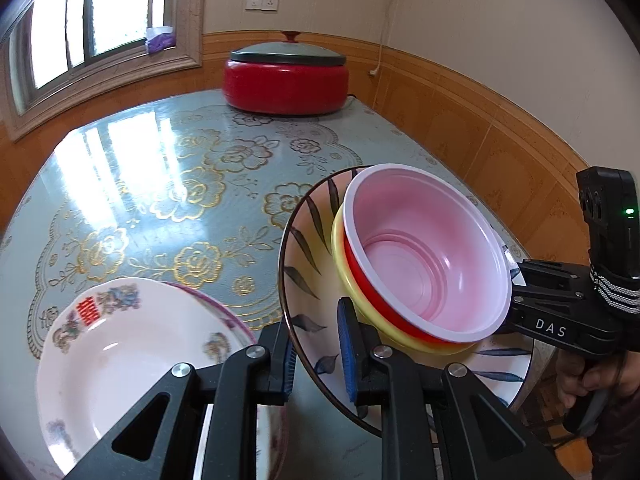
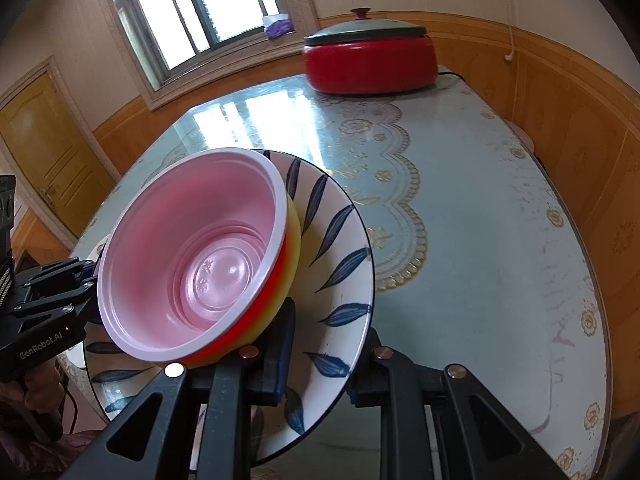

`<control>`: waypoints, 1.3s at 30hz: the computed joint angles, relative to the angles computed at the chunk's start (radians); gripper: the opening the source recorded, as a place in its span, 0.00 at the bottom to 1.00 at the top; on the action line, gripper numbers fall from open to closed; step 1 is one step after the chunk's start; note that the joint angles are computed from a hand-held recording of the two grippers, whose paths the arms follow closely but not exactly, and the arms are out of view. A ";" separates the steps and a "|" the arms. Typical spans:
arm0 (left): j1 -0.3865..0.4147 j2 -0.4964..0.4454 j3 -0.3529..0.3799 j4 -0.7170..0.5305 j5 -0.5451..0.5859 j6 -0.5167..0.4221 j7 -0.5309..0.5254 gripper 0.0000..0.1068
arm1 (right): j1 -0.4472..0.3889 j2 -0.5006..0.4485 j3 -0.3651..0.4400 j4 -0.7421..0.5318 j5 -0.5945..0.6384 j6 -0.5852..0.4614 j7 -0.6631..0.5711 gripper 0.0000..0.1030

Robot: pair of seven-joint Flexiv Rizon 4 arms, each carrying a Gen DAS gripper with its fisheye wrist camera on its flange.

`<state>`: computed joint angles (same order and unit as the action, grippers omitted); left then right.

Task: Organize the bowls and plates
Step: 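Lift the nested bowls and carry them over the plate stack, then lower the nested bowls onto the plate stack and open the left tool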

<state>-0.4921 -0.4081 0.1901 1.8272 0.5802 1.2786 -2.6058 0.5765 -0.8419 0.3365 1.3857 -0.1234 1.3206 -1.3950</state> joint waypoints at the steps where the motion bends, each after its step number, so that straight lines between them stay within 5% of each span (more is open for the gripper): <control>1: -0.005 0.011 0.010 0.009 0.009 -0.001 -0.011 0.17 | 0.003 -0.004 0.006 -0.011 -0.002 -0.007 -0.002 0.20; 9: 0.013 0.130 0.024 0.090 0.128 -0.034 -0.123 0.17 | 0.052 -0.027 0.029 -0.091 -0.002 -0.041 -0.037 0.20; 24: 0.172 0.368 -0.042 0.333 0.303 -0.053 -0.285 0.17 | 0.184 -0.083 0.038 -0.209 0.028 -0.120 -0.086 0.20; 39: 0.394 0.352 -0.108 0.500 0.224 0.165 -0.121 0.17 | 0.314 -0.107 -0.088 -0.221 -0.040 -0.170 0.105 0.20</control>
<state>-0.0985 -0.0566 0.0824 2.3268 0.8039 1.4434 -2.7266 0.8902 -0.9488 0.2486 1.1643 -0.1630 1.1507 -1.2900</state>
